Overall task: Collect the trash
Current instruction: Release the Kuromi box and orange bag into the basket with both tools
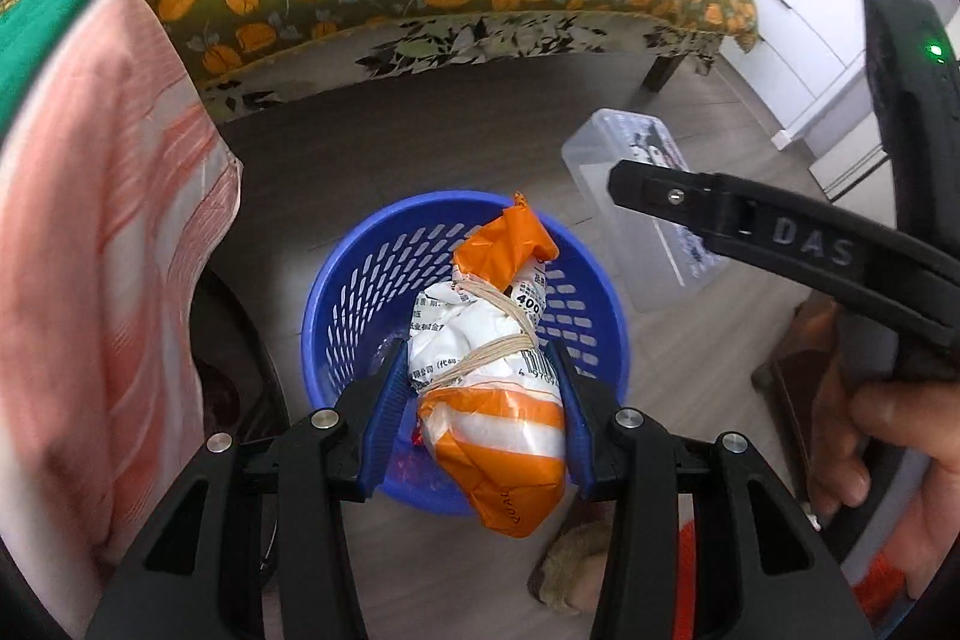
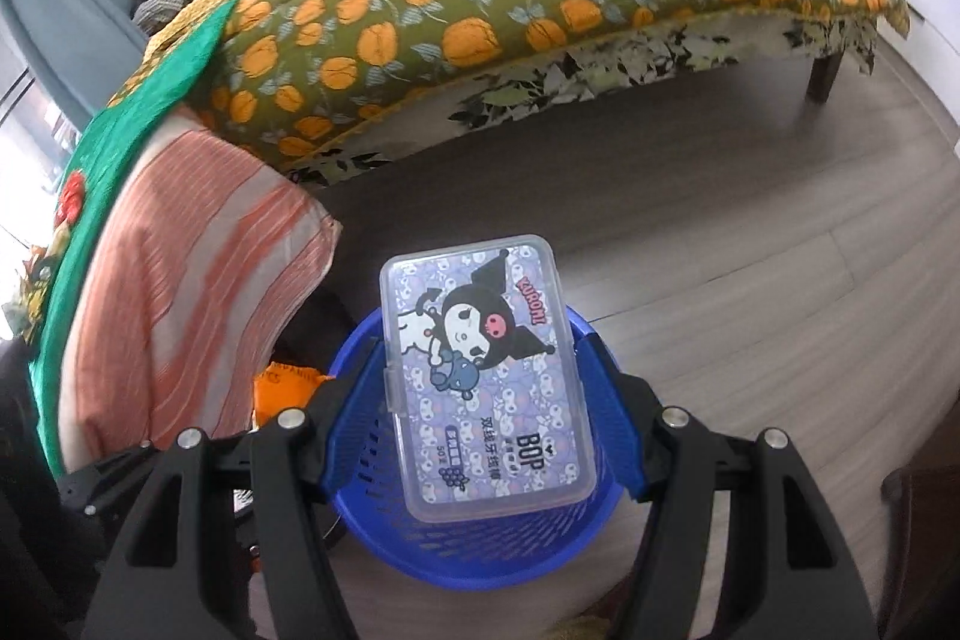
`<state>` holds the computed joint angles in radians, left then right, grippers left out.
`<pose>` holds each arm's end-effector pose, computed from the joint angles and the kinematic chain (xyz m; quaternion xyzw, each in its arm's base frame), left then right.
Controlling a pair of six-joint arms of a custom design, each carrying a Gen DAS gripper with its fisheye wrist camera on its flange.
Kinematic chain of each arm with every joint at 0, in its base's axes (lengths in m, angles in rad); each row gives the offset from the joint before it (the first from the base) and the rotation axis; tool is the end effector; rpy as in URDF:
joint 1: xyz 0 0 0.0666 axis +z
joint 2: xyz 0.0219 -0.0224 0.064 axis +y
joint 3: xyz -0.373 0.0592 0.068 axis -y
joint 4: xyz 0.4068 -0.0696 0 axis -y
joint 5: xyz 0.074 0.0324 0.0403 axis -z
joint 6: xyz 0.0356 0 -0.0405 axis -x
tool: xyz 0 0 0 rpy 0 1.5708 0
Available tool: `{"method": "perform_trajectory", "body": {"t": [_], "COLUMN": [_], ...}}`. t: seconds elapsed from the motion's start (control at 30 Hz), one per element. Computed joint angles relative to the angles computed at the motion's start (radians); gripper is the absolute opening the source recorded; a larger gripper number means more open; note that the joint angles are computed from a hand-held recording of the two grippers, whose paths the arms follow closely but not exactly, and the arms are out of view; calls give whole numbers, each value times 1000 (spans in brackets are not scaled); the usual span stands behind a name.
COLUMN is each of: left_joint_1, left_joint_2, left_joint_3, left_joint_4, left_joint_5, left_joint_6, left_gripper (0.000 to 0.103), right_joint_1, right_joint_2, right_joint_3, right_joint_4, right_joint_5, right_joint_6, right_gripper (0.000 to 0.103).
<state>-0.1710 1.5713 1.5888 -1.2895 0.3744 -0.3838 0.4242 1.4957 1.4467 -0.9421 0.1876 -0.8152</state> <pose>0.5182 -0.1031 0.4082 0.2927 0.9269 -0.1675 0.1650 0.4837 0.2107 0.3964 0.2116 0.9307 0.0922 0.2838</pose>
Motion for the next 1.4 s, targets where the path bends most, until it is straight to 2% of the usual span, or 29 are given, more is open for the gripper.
{"method": "perform_trajectory", "body": {"t": [0.1, 0.17, 0.27, 0.37, 0.53, 0.67, 0.77, 0.83, 0.93, 1.07, 1.2, 1.4], "left_joint_1": [-14, -22, -16, 1, 62, 152, 264, 332, 437, 557, 646, 734], "left_joint_2": [34, 46, 24, -20, -149, -222, -255, -257, -240, -201, -141, -41], "left_joint_3": [1, 0, -14, -21, -26, -18, -24, -30, -30, -15, 54, 188], "left_joint_4": [33, 48, 63, 47, 2, -55, -85, -89, -78, -24, -5, 0], "left_joint_5": [-10, -34, -23, 23, 152, 219, 226, 217, 186, 137, 131, 130], "left_joint_6": [20, 31, 36, 28, -29, -131, -222, -263, -307, -312, -303, -290], "left_gripper": [50, 70, 76, 79, 88, 92, 93, 93, 93, 93, 93, 94], "right_joint_1": [-24, -40, -48, -44, 5, 82, 167, 218, 290, 376, 456, 508], "right_joint_2": [1, 0, -18, -47, -73, -57, -4, 39, 107, 192, 281, 375], "right_joint_3": [-26, -45, -64, -61, 1, 77, 165, 214, 286, 374, 480, 612], "right_joint_4": [37, 65, 80, 77, 3, -21, -28, -28, -29, -23, -24, -77], "right_joint_5": [-42, -89, -81, -33, 116, 241, 345, 379, 380, 394, 429, 449], "right_joint_6": [-13, -18, -42, -55, -56, -35, 47, 91, 138, 221, 313, 330], "right_gripper": [65, 86, 87, 87, 92, 93, 93, 93, 93, 93, 93, 93]}}
